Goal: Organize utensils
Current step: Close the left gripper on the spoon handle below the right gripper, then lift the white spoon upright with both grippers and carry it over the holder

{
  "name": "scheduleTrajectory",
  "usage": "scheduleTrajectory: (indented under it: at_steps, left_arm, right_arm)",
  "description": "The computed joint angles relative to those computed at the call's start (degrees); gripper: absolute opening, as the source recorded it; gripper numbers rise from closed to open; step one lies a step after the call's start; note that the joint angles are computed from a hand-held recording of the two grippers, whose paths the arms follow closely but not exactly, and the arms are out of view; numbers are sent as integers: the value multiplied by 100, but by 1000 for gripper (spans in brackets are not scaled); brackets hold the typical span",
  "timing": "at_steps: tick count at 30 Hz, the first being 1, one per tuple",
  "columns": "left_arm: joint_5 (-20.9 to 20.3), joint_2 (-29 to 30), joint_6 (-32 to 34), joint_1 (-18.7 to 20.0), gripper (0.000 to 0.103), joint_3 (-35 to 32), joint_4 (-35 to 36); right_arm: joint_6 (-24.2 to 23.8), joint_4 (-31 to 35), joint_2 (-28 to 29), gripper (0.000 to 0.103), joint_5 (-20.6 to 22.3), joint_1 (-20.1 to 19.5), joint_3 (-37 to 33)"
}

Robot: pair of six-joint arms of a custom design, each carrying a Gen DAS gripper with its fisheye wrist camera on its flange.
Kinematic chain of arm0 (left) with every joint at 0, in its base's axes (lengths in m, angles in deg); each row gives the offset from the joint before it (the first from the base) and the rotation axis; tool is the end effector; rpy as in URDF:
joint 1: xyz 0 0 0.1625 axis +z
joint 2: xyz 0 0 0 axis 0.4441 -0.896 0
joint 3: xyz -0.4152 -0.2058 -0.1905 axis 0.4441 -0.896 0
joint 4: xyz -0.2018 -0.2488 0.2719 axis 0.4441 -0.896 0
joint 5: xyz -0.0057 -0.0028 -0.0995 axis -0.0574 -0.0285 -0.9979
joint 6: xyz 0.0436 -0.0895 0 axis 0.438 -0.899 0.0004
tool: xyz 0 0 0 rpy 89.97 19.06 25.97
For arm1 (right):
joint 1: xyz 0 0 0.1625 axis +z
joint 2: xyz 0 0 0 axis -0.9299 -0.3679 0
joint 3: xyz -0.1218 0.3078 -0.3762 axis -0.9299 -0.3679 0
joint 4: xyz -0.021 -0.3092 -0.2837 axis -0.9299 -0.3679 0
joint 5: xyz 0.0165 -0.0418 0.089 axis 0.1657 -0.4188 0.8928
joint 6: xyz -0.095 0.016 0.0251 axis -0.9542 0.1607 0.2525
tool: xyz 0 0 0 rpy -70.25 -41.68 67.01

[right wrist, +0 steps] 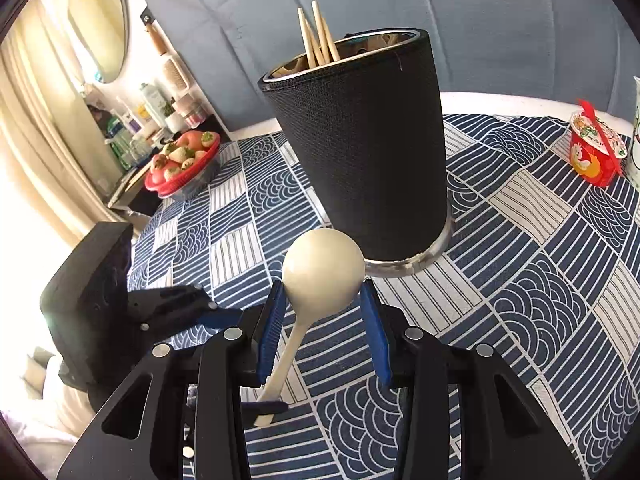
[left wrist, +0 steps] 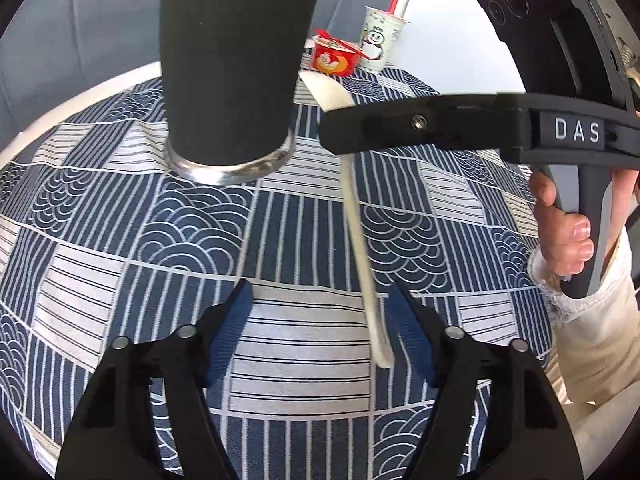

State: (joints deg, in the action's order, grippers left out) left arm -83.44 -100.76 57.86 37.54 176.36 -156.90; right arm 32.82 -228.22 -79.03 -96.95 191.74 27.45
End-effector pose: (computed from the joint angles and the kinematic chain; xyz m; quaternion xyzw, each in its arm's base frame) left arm -0.1013 -0.5373 0.3316 0.5639 0.8225 0.0520 0.0537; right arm 0.3895 -0.4686 0.0195 0.0558 -0.8943 0.3995 0.1936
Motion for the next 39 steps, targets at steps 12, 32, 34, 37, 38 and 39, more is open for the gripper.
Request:
scheduleTrajectory:
  at_steps: [12,32,34,37,38,39]
  left_arm:
    - [-4,-33,-31,-22,6,-241,259]
    - [-434,-362,143,-181,5,-752,-239]
    - [-537,-382,140,-170,5,-808,-234]
    - [-614,-407,140,-154,5,-873,-194]
    - [-639,-416,148,-153,5,-874,-194]
    - [-701,-419,158,-143,5,-891,-155]
  right_arm:
    - [-337,57,-3,28,-53,178,-234]
    - [-833,-214,20,33,-47,453,-848]
    - [-825,-669,-27,59,291,394,-696]
    - [-760,-1107,-116,60,967,285,-492]
    - [-751,-1195,-128,62,1132,260,-466]
    - [-738,-1208,-133,62,1215,251,-473]
